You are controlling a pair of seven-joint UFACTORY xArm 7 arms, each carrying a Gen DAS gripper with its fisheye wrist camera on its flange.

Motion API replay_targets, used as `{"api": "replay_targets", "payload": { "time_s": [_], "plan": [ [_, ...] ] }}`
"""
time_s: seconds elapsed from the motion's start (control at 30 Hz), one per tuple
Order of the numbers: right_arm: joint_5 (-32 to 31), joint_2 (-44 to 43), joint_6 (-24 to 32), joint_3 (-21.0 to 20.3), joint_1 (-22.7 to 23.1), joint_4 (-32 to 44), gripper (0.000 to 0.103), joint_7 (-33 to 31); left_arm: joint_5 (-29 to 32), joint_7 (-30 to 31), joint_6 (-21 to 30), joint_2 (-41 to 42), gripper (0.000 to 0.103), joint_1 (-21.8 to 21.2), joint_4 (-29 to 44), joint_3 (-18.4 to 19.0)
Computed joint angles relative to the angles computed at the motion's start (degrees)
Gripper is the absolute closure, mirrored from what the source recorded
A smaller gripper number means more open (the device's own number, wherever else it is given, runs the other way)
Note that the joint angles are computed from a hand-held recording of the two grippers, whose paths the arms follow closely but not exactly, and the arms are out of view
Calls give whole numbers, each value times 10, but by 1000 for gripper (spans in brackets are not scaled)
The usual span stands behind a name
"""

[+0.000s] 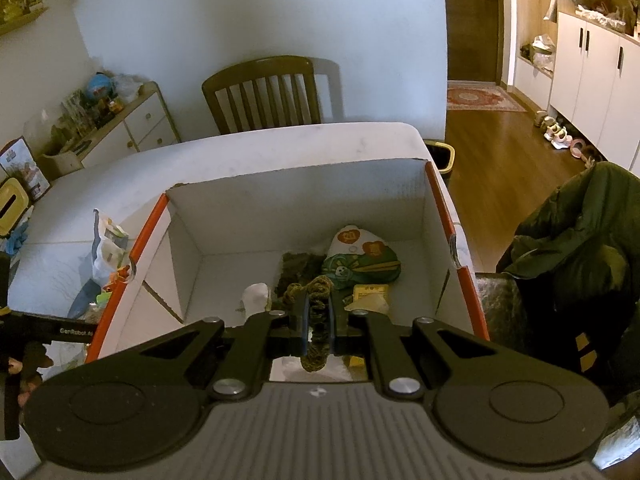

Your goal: Organize objects

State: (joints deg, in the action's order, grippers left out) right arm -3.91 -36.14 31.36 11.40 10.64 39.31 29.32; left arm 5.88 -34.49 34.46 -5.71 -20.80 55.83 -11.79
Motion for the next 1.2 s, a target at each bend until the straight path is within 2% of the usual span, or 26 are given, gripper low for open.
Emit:
{"api": "replay_targets", "payload": {
  "time_s": [0.1, 0.37, 0.57, 0.83, 1.2],
  "plan": [
    [2, 1, -1, -3, 2, -1, 94, -2, 2, -5, 9, -11, 54, -1, -2, -1],
    [7, -1, -9, -9, 5, -3, 94, -14, -65, 53, -4, -61, 54, -15, 5, 0],
    [14, -9, -12, -12, 6, -10, 94, -17, -62, 69, -33, -61, 54, -21, 60, -15],
    [22, -20, -15, -18, 5, -16, 94, -26, -26, 79, -23, 47, 54, -49, 191, -33],
    [29, -24, -3, -30, 3, -15, 94, -52, -3, 113, 36, 212, 54, -115, 350, -15]
  ]
}}
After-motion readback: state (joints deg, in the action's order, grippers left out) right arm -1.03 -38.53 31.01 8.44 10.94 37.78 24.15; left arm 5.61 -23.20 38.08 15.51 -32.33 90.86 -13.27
